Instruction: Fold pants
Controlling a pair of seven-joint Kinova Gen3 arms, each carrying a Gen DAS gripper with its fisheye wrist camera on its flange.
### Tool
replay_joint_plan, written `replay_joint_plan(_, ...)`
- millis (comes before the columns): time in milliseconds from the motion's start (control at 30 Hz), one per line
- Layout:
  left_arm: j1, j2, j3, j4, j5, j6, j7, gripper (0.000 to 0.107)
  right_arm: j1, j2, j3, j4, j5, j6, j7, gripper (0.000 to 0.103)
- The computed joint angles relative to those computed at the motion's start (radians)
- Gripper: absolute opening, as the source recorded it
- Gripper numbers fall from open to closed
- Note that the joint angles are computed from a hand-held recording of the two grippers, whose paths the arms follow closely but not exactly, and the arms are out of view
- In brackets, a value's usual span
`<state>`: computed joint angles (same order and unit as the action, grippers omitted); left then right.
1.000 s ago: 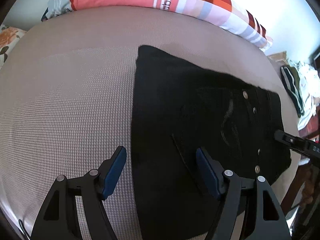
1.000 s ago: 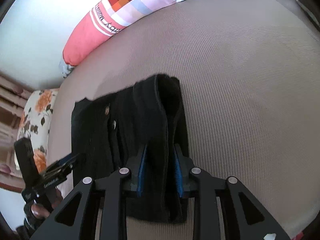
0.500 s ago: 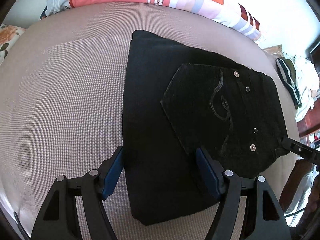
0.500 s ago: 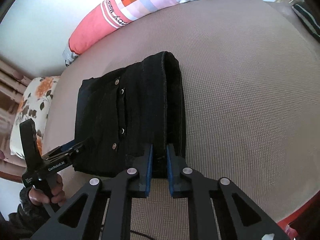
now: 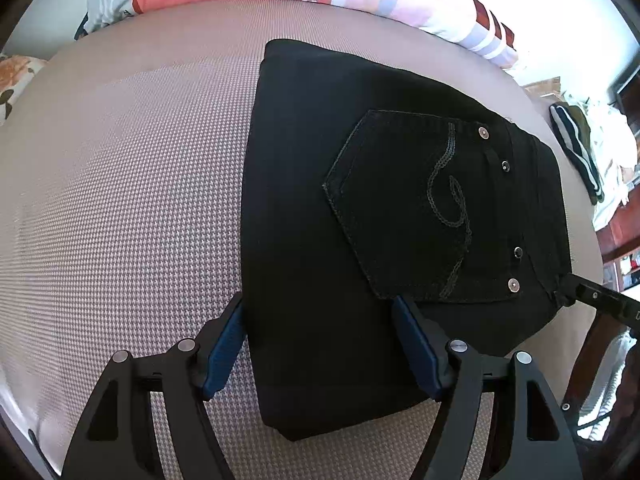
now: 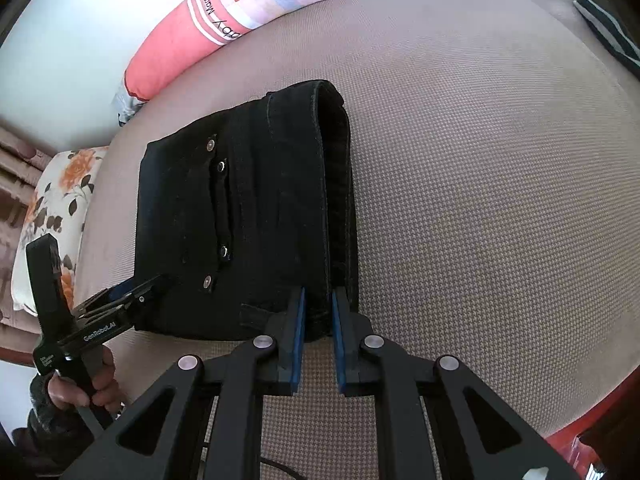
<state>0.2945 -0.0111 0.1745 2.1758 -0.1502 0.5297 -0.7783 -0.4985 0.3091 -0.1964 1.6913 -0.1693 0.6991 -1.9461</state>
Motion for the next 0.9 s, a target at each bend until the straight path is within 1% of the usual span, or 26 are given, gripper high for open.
replay_joint_plan(133,0.004,0.003,0.004,-0.001,-0.022,0.003,0.026,0.075,0.022,0.004,-0.009,0.005,-0.035,-0.009,0.021,0.012)
replay_joint_plan(367,0.012,0.011,0.004,-0.010,-0.042,0.010,0.049,0.076,0.045,0.004,-0.015,-0.001,-0.073,-0.002,0.058,0.018)
replay_joint_plan(433,0.017,0.025,0.004,-0.025,-0.057,0.011,0.058,0.076,0.038,0.005,-0.008,-0.008,-0.063,0.004,0.050,0.022)
replay_joint_plan(500,0.020,0.029,0.001,-0.026,-0.058,0.007,0.058,0.076,0.011,0.007,0.010,-0.017,-0.026,0.014,0.015,0.027)
replay_joint_plan(667,0.021,0.035,-0.006,-0.037,-0.043,0.007,0.036,0.076,0.019,0.016,0.005,-0.035,-0.020,0.033,0.019,0.030)
replay_joint_plan(900,0.028,0.048,-0.010,-0.070,-0.052,0.027,0.024,0.076,0.011,0.033,0.013,-0.075,0.008,0.068,0.010,0.041)
